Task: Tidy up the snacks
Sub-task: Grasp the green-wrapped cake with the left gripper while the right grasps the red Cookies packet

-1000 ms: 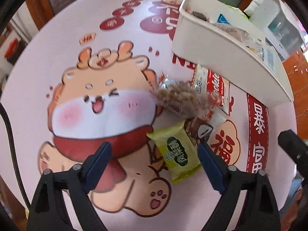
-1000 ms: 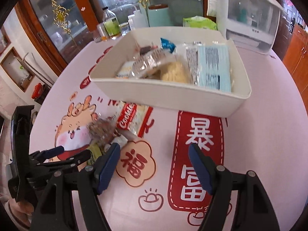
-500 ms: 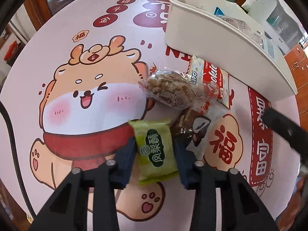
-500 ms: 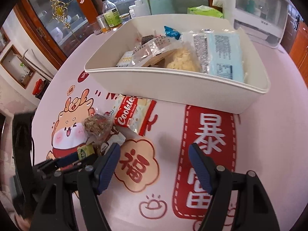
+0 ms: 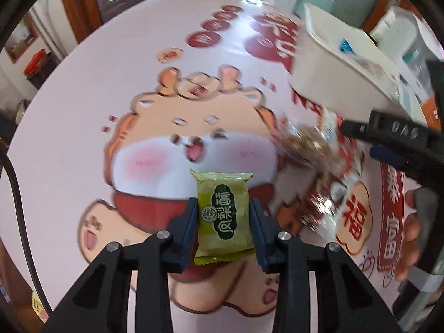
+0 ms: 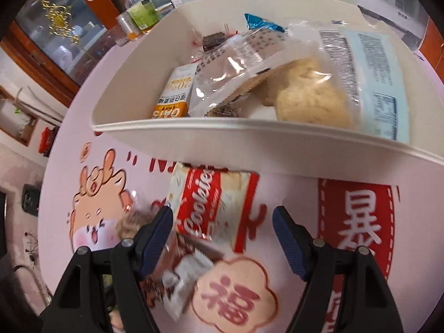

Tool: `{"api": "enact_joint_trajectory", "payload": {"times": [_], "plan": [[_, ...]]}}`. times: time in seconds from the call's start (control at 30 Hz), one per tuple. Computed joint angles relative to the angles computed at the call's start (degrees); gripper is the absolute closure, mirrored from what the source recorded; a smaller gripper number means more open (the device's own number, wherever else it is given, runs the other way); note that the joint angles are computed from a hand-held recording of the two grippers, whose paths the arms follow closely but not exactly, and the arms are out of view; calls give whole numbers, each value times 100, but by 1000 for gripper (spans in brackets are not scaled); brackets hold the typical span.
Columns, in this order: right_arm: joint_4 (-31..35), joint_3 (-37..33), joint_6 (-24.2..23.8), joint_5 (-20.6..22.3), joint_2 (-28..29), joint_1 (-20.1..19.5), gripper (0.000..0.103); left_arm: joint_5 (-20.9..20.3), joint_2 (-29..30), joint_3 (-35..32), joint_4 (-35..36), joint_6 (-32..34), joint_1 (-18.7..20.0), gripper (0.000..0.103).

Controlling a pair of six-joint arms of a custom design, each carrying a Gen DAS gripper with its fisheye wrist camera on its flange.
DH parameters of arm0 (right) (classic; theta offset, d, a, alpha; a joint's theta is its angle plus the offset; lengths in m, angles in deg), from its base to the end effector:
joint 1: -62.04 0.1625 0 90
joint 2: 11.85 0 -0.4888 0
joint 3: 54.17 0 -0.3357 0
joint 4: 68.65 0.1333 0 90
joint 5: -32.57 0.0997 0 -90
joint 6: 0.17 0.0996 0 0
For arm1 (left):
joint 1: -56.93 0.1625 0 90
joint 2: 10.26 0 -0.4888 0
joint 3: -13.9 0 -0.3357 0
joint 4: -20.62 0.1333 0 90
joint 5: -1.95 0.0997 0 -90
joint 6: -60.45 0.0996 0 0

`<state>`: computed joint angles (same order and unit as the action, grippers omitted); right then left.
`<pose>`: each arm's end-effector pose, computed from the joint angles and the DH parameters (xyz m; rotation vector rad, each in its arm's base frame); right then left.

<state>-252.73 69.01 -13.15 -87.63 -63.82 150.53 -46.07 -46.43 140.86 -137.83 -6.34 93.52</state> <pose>0.0691 -0.5366 0.1891 0.1159 -2.5417 0.4233 -0.2454 -0.4312 0.0089 -0.0987 2.3982 -0.5604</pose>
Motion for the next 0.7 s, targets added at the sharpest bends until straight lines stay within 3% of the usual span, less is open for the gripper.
{"api": "enact_joint_trajectory", "payload": {"times": [0.23,0.43,0.53,0.57,0.7], "plan": [[-175,-286,46,-515,551,249,28,157,-334,258,-6,-337,56,68],[-412,-536,-141,-1369,1057,480,15,71,-428,410,5,-440,25,68],[-446,-543,-123,-1339,1077,467,14,76,-314,304,-112,-262,121,68],[-490,-524,-189,-1325,1078,461,16,77,-305,299,-127,-227,120,68],[-762,-265,-283,-1234,902,391,47,102,-256,221,-161,-76,121,68]]}}
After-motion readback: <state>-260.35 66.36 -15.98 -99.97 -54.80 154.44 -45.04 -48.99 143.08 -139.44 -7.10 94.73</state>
